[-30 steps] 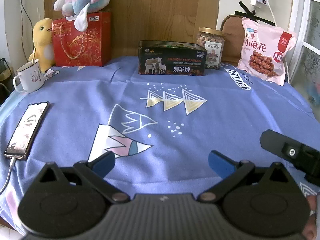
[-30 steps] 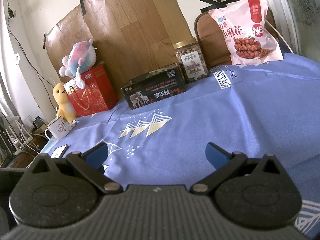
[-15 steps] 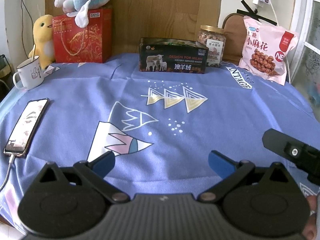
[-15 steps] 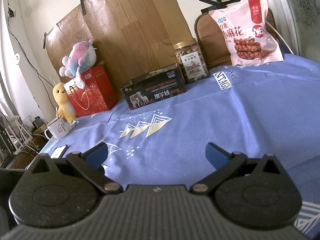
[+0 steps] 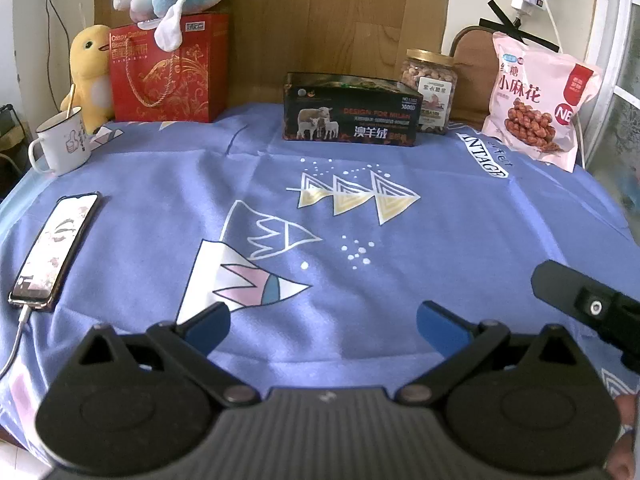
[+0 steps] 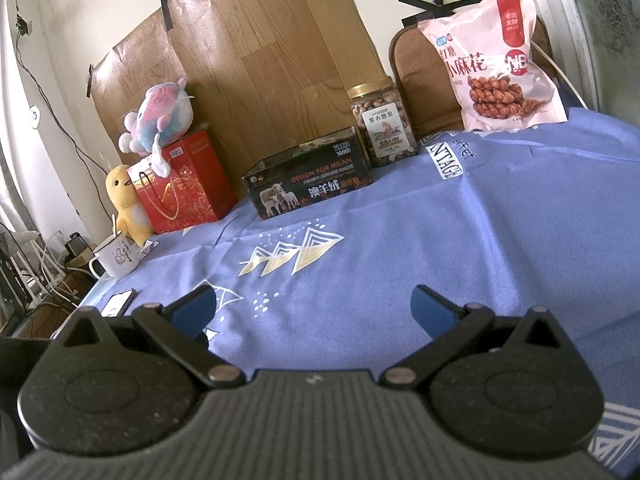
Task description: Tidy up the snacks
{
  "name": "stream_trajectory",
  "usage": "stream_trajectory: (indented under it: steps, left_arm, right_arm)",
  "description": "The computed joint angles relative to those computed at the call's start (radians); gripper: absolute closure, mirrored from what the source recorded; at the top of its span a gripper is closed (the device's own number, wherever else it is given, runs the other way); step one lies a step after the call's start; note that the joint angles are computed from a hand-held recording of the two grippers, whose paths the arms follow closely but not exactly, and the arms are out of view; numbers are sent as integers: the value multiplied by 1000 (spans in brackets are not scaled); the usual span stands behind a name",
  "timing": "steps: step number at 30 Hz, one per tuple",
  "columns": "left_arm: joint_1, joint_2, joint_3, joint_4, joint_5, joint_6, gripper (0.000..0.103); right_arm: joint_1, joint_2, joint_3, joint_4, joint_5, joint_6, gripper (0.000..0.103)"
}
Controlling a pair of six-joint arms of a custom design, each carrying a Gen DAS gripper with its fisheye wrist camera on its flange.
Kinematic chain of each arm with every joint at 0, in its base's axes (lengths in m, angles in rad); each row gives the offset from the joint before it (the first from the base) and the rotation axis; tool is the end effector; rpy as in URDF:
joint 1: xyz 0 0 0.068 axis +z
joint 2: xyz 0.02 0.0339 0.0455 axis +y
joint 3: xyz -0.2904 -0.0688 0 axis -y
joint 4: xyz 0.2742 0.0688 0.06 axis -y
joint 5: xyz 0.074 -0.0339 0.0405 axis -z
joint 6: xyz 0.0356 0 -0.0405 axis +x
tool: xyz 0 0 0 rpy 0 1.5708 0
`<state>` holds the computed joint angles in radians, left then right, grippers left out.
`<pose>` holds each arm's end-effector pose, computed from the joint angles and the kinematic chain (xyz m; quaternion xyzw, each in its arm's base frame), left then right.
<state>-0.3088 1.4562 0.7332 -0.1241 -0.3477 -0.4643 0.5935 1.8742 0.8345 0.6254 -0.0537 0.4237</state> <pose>0.2926 -0.0806 0.1850 -0.1326 0.9136 0.0184 0.3839 0.3286 0.2240 0.1405 -0.0856 0.8329 0.2857 0.4663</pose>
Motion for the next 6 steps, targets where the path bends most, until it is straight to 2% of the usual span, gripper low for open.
stream_trajectory:
  steps: [6]
  left_arm:
    - [-20, -24, -22, 37, -35, 24, 0]
  right_arm:
    - [-2, 2, 1, 0, -4, 0, 0]
